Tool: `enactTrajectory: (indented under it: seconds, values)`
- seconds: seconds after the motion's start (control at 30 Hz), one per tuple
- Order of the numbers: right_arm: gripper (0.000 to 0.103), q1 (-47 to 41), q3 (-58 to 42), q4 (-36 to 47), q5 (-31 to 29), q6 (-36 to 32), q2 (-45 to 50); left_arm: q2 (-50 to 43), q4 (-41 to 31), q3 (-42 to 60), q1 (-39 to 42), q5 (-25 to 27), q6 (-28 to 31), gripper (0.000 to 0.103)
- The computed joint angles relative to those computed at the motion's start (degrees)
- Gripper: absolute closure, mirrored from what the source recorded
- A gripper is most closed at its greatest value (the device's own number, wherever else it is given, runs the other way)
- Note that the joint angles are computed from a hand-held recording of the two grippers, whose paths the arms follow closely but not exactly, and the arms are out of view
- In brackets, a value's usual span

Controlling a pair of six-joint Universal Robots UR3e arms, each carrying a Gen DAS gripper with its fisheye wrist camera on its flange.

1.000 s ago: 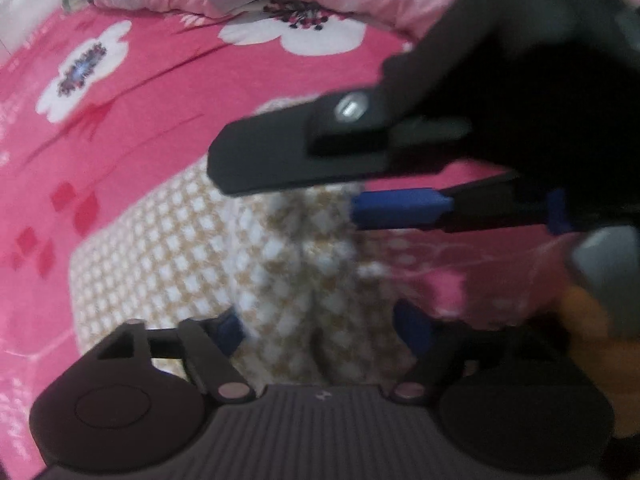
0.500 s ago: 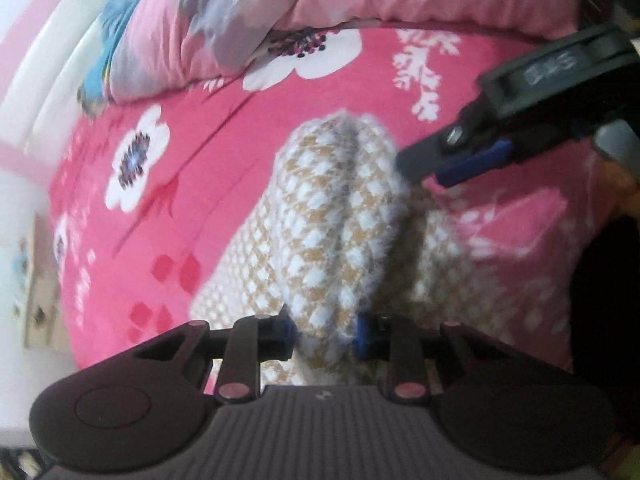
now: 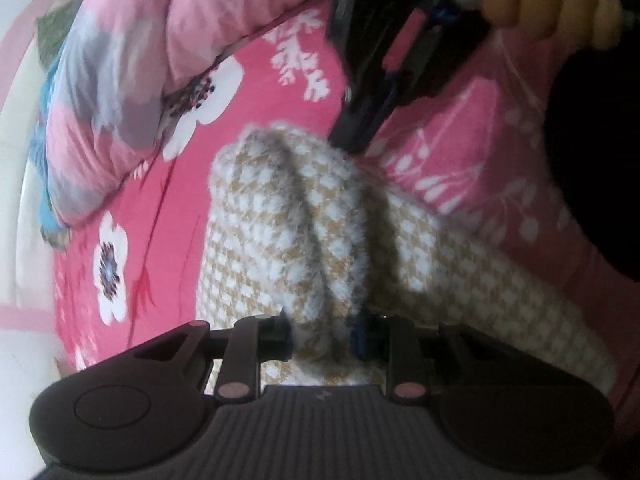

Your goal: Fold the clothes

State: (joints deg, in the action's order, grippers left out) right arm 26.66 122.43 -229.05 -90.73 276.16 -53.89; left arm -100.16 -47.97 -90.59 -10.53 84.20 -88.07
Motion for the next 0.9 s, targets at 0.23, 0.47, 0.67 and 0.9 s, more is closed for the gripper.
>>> enactTrajectory:
  seconds: [0.23, 0.47, 0.67, 0.9]
  values:
    - [0.035, -2.9, -2.1, -9.1, 1.8, 8.9, 4.4, 2.1, 8.7, -8.4, 1.6, -3.1, -0.4, 0.075]
    - [0.019, -2.9, -20.1, 42.4, 8.5, -10.1, -11.0, 4.9, 21.0, -19.8, 3.2, -7.3, -1.0, 0.073]
    - [0.052, 1.0, -39.3, 65.5, 4.6, -14.5, -5.9, 7.7, 20.4, -20.7, 7.0, -11.8, -4.1, 0.073]
    - [0.061, 2.9, -20.3, 15.4, 1.9, 4.7, 4.8, 8.8, 12.8, -19.3, 9.5, -13.1, -2.9, 0.072]
